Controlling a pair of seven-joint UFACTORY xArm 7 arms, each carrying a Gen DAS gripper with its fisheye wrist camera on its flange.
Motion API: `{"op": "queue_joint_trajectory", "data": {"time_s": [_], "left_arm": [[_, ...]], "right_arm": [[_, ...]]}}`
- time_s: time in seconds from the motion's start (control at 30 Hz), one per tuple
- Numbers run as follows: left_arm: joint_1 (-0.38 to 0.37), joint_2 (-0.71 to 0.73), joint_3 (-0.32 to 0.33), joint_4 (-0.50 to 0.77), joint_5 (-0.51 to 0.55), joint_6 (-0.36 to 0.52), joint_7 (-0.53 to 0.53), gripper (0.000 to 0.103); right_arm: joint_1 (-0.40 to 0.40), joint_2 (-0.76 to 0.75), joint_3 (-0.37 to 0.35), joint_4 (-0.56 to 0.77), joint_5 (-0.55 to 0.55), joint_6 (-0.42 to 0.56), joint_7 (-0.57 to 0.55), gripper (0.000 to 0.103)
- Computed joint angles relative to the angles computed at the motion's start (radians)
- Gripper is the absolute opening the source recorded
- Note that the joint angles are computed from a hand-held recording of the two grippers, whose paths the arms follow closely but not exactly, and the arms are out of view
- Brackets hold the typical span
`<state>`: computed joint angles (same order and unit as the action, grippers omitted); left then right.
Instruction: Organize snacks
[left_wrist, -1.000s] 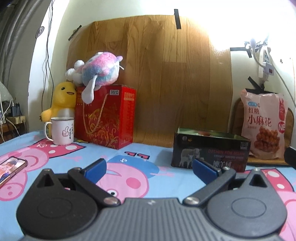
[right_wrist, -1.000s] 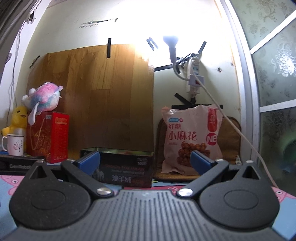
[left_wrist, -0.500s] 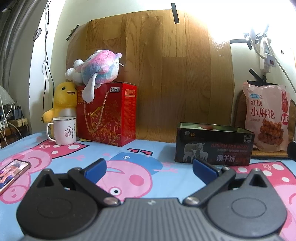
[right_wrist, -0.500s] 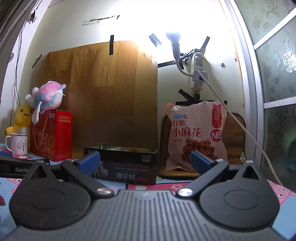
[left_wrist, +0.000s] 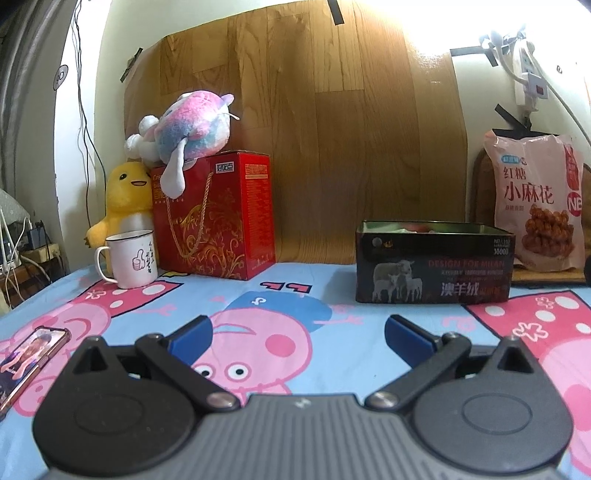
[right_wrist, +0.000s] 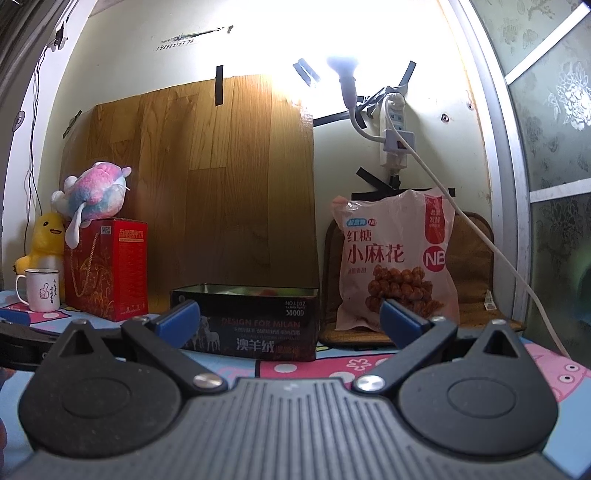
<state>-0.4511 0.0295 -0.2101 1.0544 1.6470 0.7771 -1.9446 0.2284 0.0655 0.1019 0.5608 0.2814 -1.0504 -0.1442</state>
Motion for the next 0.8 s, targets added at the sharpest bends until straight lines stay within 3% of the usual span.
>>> {"op": "queue_joint_trajectory", "data": {"time_s": [0.8], "left_arm": [[0.022, -0.005, 0.009, 0.001, -0.041, -0.085, 0.028, 0.103]], "right_arm": [[-0.007, -0.003, -0.003, 0.001, -0.019, 0.013, 0.01, 0.103]]}}
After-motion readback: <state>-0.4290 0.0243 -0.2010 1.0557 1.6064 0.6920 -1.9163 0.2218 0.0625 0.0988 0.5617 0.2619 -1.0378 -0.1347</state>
